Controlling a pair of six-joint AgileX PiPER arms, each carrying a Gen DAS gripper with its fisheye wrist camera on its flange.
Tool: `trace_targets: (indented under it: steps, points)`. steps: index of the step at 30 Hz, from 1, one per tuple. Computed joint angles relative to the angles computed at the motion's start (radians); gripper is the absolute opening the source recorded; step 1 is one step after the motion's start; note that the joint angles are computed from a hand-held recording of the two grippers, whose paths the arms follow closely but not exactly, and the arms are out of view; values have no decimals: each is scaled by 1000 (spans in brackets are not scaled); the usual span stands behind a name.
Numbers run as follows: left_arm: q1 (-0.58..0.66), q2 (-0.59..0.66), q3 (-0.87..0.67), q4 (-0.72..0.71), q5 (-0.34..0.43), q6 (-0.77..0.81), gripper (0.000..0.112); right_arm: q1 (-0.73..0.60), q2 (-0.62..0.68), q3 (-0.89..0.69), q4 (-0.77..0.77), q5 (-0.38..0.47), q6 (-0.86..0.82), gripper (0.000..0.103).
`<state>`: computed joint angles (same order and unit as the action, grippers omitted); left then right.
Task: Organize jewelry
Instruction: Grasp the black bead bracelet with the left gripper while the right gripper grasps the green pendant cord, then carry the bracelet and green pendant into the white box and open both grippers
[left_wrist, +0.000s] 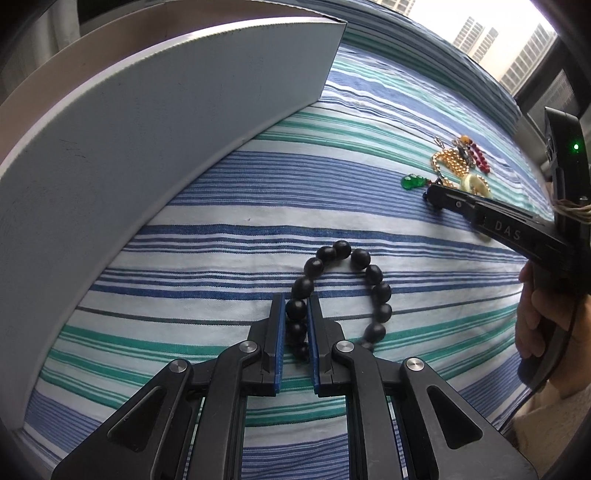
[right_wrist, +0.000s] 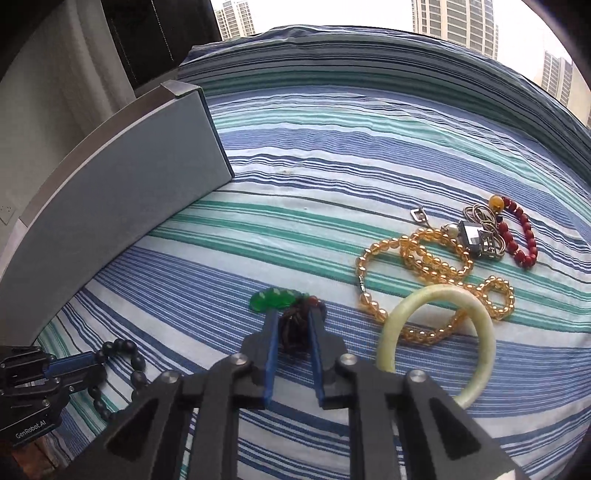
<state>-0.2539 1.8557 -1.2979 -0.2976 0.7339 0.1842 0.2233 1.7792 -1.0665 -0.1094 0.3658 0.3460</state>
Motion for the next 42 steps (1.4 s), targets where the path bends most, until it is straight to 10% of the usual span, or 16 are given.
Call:
trace_targets:
  steps: [7, 14, 17, 26, 30, 42]
  points:
    - [23, -35, 42, -38, 22, 62, 10, -1, -152, 143, 237, 54, -205, 13]
    - [69, -104, 136, -82, 0, 127, 17, 110, -324, 314, 20, 51, 45, 15]
    - [69, -116, 150, -56, -10, 108, 37, 137, -356, 337, -61, 58, 130, 40]
    - [12, -120, 159, 43, -47, 28, 33, 138, -301, 314, -74, 56, 140, 42]
    - [25, -112, 145, 10, -18, 50, 10, 151, -269, 292, -82, 72, 161, 12]
    - [186, -246, 29, -182, 175, 203, 9, 226, -416, 107, 9, 230, 49, 11]
